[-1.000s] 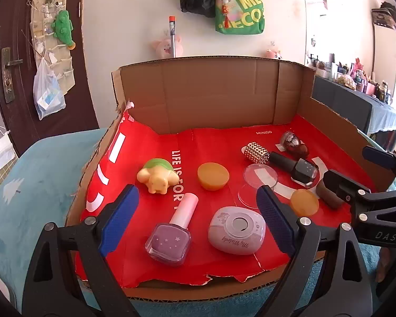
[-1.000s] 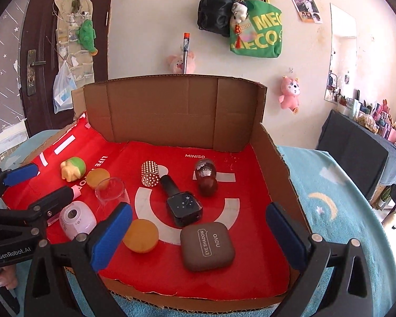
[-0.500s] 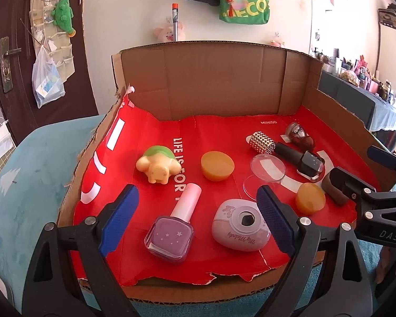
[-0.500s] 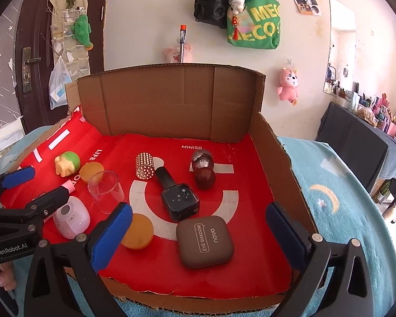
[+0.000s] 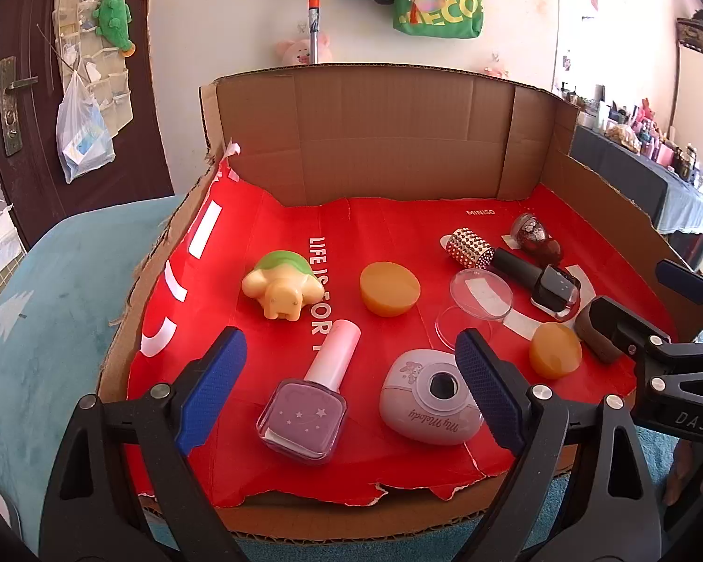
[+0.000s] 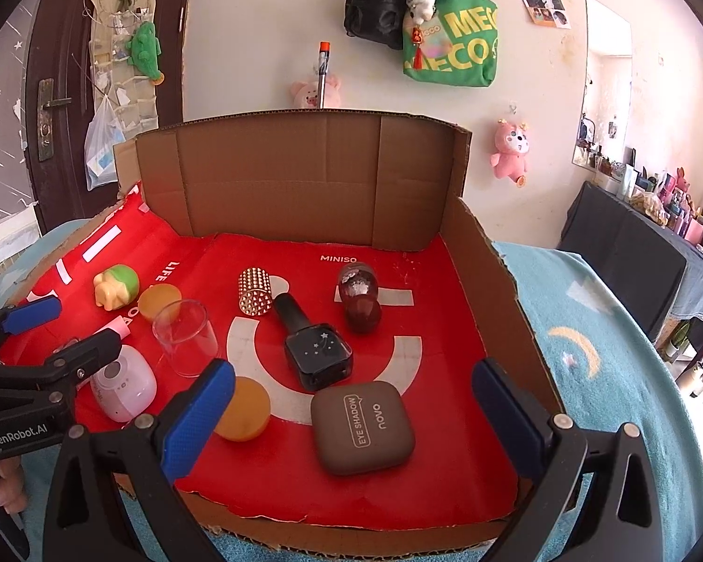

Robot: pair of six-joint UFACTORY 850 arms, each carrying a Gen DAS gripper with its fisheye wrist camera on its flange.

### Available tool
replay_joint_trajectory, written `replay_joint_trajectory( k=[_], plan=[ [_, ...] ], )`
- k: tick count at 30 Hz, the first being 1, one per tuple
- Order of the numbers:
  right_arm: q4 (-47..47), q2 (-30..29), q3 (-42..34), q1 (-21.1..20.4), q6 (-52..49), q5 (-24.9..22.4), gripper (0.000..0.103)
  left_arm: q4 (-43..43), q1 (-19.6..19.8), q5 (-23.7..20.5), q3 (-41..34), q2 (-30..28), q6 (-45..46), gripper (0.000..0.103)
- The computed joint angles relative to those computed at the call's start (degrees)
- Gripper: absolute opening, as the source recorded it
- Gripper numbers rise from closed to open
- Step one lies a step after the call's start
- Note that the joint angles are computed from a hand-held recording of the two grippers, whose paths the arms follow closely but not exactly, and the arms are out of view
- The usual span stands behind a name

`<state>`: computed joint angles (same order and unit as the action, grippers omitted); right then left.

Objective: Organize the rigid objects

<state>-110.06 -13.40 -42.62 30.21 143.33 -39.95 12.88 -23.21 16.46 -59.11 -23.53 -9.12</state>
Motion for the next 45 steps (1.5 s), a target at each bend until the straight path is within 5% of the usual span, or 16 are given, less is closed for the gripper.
replay_joint_trajectory(
  k=[45],
  plan=[
    [1.0,-0.1,-0.4,0.0,-1.1,0.0,0.103,0.8,0.1,0.2,0.0,-0.1,-0.6,0.091]
  ],
)
